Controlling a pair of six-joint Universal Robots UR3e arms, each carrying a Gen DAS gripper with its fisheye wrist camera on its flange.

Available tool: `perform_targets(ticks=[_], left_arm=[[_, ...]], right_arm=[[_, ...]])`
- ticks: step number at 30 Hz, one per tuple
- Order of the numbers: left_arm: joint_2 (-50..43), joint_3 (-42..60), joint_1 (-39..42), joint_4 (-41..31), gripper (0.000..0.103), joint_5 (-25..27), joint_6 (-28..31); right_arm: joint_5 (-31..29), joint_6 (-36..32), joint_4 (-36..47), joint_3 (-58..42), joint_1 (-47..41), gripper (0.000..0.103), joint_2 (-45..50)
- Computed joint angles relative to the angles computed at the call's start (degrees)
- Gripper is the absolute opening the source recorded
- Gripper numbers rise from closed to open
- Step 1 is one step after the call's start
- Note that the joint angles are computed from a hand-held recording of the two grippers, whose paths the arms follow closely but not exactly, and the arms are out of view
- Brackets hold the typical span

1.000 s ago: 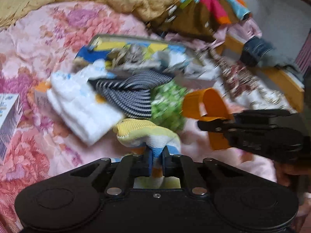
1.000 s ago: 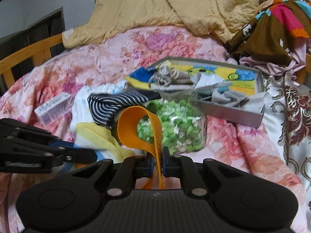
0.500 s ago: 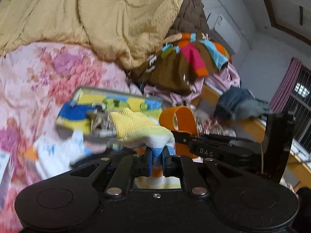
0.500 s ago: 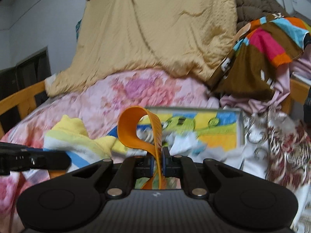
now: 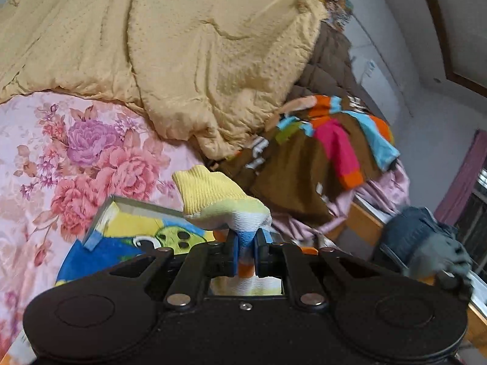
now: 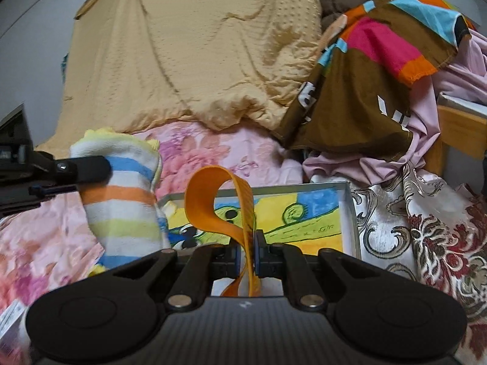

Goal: Organize soft objects
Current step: 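Carry the striped towel and orange band over the cartoon-painted tray and lower them, then open the left tool to drop the towel while the right tool releases the band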

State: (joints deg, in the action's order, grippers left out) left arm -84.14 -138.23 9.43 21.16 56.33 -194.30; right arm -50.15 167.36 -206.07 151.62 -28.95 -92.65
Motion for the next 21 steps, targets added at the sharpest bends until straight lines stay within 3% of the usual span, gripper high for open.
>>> perform_targets(ticks=[4,8,17,21], left_arm=[[-10.69,7.0,-4.12,2.32,0.01,6.39,-2.45],[-15.43,8.24,-4.92,2.28,0.01,8.57,-2.23],[-19.66,6.5,-2.45,2.91,0.016,7.22,-3.28],[-19.19,6.71,-2.63,0.98,0.027,7.75,-2.4]], right_arm=[[-5.99,2.09,-4.03,-4.52,4.55,0.009,8.46],[-9.26,3.1,-3.59,-7.39,7.43,0.009,12.37],[-11.01,4.08,-1.85,-9.56,9.9,0.026,14.91],[-9.85,3.75,-1.22,-8.25,8.62,0.033,14.19]])
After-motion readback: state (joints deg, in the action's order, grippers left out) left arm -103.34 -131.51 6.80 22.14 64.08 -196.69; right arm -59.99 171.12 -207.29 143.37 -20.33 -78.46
